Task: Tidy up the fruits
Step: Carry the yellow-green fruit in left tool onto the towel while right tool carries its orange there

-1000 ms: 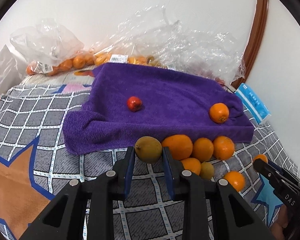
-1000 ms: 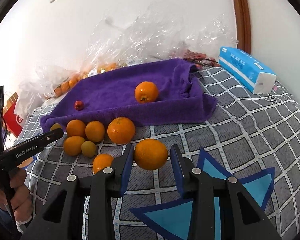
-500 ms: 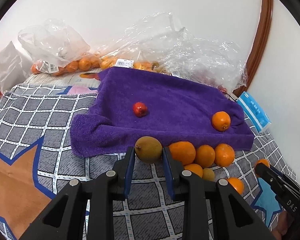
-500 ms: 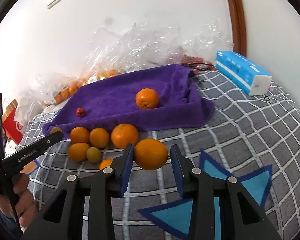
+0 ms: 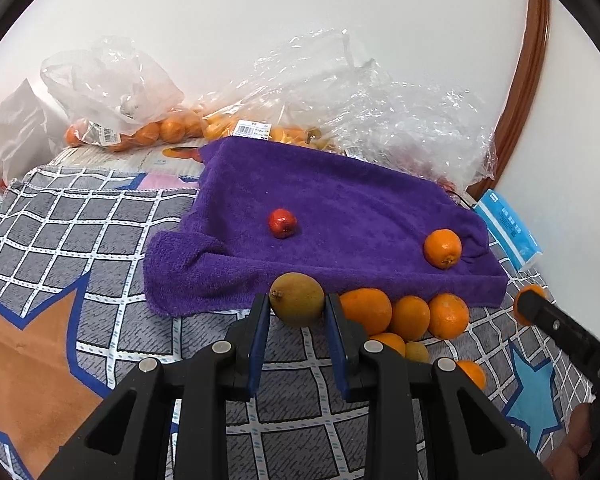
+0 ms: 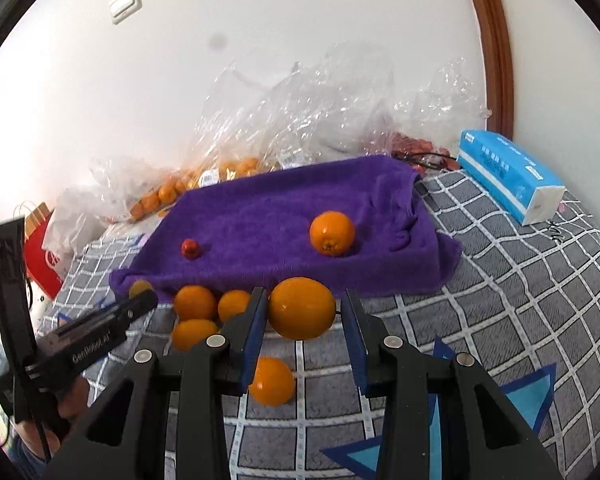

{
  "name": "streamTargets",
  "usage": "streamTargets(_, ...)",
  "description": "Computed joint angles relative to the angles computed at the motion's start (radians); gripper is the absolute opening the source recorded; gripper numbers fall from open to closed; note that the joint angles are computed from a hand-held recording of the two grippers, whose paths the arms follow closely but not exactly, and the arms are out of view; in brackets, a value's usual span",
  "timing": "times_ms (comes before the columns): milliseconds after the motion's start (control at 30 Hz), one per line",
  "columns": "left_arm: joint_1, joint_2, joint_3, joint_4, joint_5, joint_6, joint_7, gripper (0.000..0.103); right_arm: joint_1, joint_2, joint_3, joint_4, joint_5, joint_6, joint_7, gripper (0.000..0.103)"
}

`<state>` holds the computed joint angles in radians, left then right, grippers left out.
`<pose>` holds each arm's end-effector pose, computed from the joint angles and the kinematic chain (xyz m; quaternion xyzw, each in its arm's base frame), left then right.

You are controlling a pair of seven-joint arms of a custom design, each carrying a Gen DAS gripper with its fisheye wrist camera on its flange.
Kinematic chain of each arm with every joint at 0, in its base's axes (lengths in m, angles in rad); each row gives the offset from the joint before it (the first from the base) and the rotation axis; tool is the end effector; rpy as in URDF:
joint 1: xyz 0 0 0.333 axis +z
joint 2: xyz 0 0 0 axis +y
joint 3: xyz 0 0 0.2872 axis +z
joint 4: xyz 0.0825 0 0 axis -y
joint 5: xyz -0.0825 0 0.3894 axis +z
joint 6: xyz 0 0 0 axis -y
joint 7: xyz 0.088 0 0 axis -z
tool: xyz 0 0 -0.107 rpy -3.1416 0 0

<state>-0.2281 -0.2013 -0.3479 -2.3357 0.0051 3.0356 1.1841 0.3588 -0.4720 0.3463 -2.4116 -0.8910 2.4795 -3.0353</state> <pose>0.4463 -0.2989 0.4885 -0.5641 0.7043 -0.4000 0.1606 0.3505 0.3147 0.5012 -0.5016 0.7329 -0.2997 0.3485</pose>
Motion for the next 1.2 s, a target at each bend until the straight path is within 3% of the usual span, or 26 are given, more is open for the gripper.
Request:
streamTargets(100, -0.017, -0.004, 0.016, -0.003, -0.027, 0.004, 0.022, 0.026, -0.009, 0.006, -0.005, 0.01, 0.0, 0.002, 0.018, 0.037)
streamTargets(267, 0.016, -0.026, -0.011, -0.012, 0.008, 0.009, -0.001, 0.026, -0.014, 0.018, -0.017, 0.027, 0.001, 0.013, 0.003, 0.037)
streamTargets(533, 0.03, -0.087, -0.015, -0.003, 0.021, -0.046, -0.027, 0.026, -0.011, 0.034, -0.028, 0.064, 0.016, -0.013, -0.08, 0.037)
streamTargets(667, 0.103, -0.086, -0.069, 0.043, 0.104, -0.072, -0.091, 0.026, -0.026, 0.046, -0.031, 0.082, -0.004, -0.002, -0.085, 0.037)
streamTargets(867, 0.146, -0.017, -0.1, 0.14, 0.251, -0.09, -0.188, 0.026, -0.05, 0.067, -0.046, 0.112, -0.027, 0.016, -0.096, 0.037)
streamTargets(1200, 0.07, 0.123, -0.014, 0.256, 0.389, -0.074, -0.324, 0.026, -0.086, 0.11, -0.07, 0.148, -0.066, 0.05, -0.066, 0.037)
